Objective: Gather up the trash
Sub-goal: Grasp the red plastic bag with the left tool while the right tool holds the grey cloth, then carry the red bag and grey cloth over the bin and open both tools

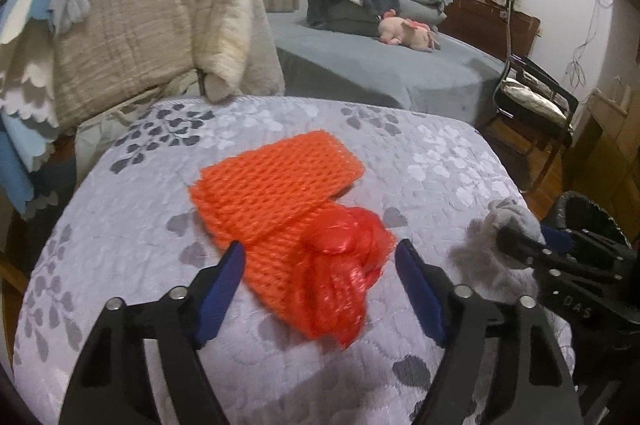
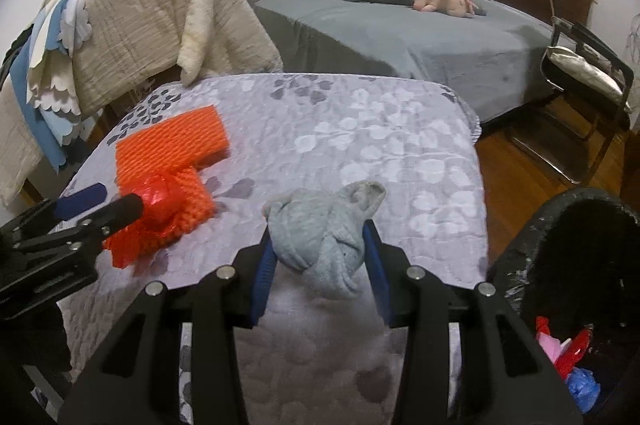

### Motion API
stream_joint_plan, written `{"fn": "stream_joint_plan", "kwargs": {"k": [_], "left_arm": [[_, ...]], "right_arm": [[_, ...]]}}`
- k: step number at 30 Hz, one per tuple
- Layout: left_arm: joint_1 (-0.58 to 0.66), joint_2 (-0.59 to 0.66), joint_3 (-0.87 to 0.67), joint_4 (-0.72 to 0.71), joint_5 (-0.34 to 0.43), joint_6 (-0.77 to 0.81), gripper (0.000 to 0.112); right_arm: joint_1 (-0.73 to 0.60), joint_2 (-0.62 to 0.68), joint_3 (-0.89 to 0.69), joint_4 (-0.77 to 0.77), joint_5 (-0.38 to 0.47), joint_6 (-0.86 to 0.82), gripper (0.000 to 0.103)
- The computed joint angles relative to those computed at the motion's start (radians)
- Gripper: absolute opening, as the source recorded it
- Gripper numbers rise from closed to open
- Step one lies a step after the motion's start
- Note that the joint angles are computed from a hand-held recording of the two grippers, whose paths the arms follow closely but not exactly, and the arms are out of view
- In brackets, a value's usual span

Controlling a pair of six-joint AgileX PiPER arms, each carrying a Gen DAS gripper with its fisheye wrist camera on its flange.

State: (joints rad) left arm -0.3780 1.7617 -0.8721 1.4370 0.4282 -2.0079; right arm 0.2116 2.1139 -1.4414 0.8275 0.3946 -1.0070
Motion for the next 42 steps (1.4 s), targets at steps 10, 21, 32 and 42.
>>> {"fn": "stream_joint_plan", "kwargs": {"k": [10,21,32,42], "left_arm": [[0.019,0.085,-0.059,-0.029,-0.067,0.034,0.047],[-0.041,-0.009,-0.028,-0.018,0.023,0.003,0.041],[-0.144,-0.11,-0.051,-0.183,0.148,0.151,0.041],[-0.258,-0.143,-0.113,-0.271,0.262,0.208,0.041]], "right_arm": [[-0.014,-0.014,0.01,0.001,0.003,-0.014,0.04],[-0.025,-0.071,0.041,0.061,0.026,-0.065,0.04],[-0.072,-0.194,0.117,0.121,0.075,-0.136,0.04],[-0.153,-0.326,0.194,0.164,0.132,-0.202,0.04]]}}
